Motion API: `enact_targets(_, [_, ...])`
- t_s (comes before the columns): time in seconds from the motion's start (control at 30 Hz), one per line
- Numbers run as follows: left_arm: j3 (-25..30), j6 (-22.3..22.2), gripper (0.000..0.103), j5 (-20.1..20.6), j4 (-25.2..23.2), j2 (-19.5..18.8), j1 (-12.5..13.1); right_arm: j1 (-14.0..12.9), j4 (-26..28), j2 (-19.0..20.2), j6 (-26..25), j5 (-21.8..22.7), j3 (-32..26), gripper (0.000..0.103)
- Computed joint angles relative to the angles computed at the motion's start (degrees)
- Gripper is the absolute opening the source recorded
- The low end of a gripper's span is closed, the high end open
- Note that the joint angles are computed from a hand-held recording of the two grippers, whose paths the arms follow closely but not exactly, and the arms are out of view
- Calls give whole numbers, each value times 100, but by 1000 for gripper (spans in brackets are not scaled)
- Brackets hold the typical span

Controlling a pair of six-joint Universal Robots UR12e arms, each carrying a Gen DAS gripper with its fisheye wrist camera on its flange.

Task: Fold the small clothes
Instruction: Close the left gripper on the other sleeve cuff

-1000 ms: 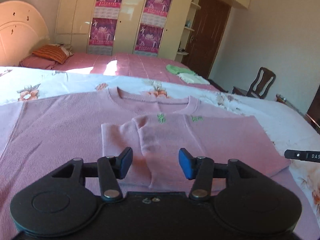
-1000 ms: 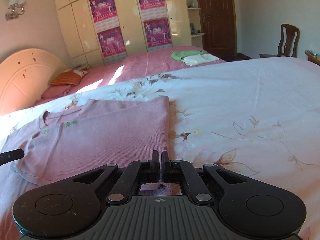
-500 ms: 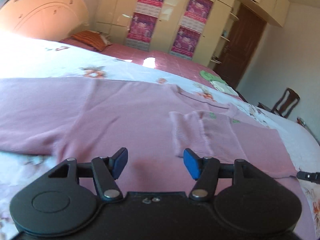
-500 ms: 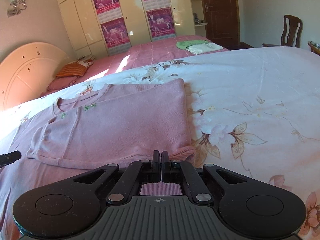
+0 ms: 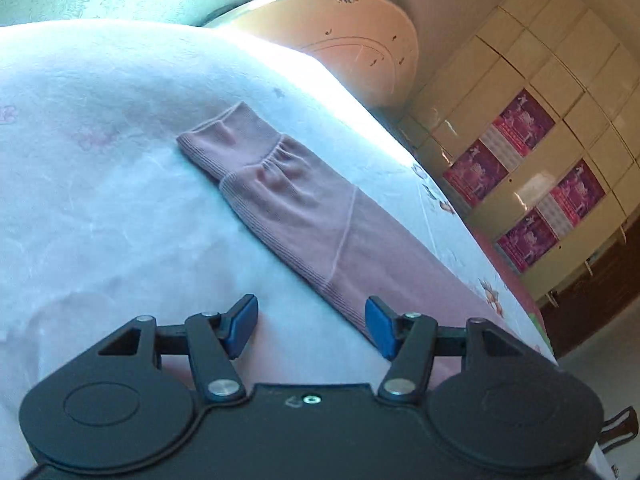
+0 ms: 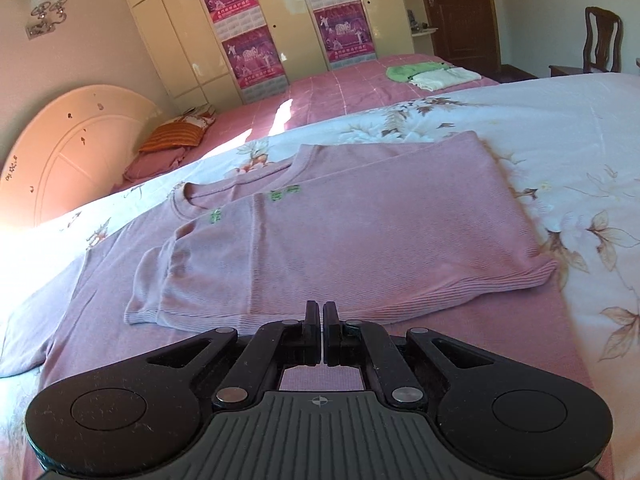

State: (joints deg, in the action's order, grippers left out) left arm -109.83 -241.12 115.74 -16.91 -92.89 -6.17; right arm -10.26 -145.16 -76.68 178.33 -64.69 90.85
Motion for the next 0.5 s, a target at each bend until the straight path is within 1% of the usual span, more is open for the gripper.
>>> enact_targets(0.2, [-109, 11, 59, -141, 422, -16, 333, 321, -76, 69, 187, -322, -146, 1])
enact_targets(0.3, [-206, -23, 59, -282, 806, -50, 477, 419, -125, 121, 291, -463, -222, 1])
enact_targets(0.37, [-232, 20, 59, -370, 980, -78, 571, 465, -58, 156, 308, -569, -285, 1])
enact_targets(0.5, [-202, 195, 58, -391, 1074, -141, 645, 505, -50, 159, 348, -733, -308, 1])
